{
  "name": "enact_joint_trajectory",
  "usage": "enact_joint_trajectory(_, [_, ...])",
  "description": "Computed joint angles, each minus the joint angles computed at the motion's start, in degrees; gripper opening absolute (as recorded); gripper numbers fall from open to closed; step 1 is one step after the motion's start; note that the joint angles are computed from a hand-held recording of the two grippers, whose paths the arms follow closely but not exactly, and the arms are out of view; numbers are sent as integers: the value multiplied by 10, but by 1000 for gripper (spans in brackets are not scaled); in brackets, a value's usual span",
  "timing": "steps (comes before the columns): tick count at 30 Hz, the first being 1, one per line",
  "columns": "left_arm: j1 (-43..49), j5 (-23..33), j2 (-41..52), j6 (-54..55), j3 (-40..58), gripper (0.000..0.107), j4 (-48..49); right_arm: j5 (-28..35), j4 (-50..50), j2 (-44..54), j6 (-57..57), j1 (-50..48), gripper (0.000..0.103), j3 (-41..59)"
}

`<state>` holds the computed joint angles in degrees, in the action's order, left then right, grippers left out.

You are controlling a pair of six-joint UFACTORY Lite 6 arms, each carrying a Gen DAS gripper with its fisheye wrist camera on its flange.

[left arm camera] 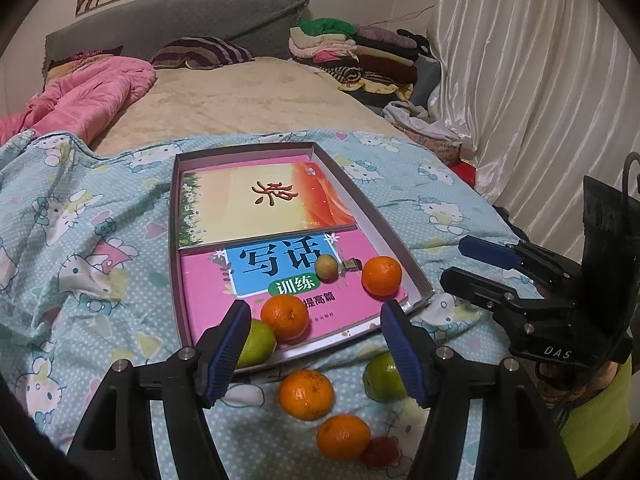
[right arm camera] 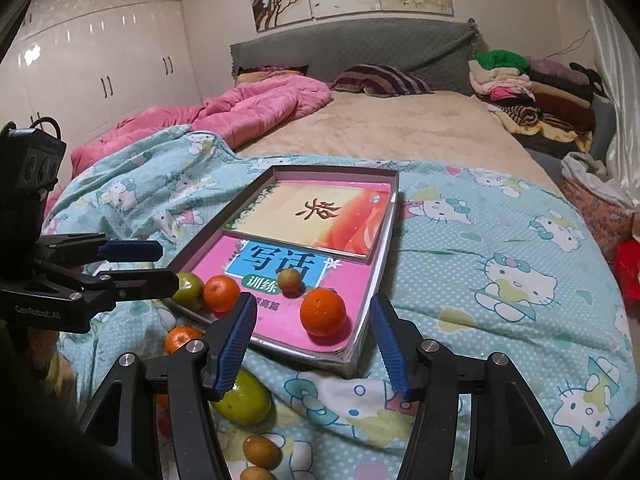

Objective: Organize fruits
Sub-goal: 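Withdraw both open grippers from the tray toward the fruit cluster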

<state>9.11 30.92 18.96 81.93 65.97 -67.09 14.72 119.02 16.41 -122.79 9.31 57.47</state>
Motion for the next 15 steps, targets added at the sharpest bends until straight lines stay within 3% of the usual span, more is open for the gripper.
enact_joint_trajectory(15, [16, 8, -36, 42, -71, 67, -17, -8, 144, -84, -135, 30, 61, -110])
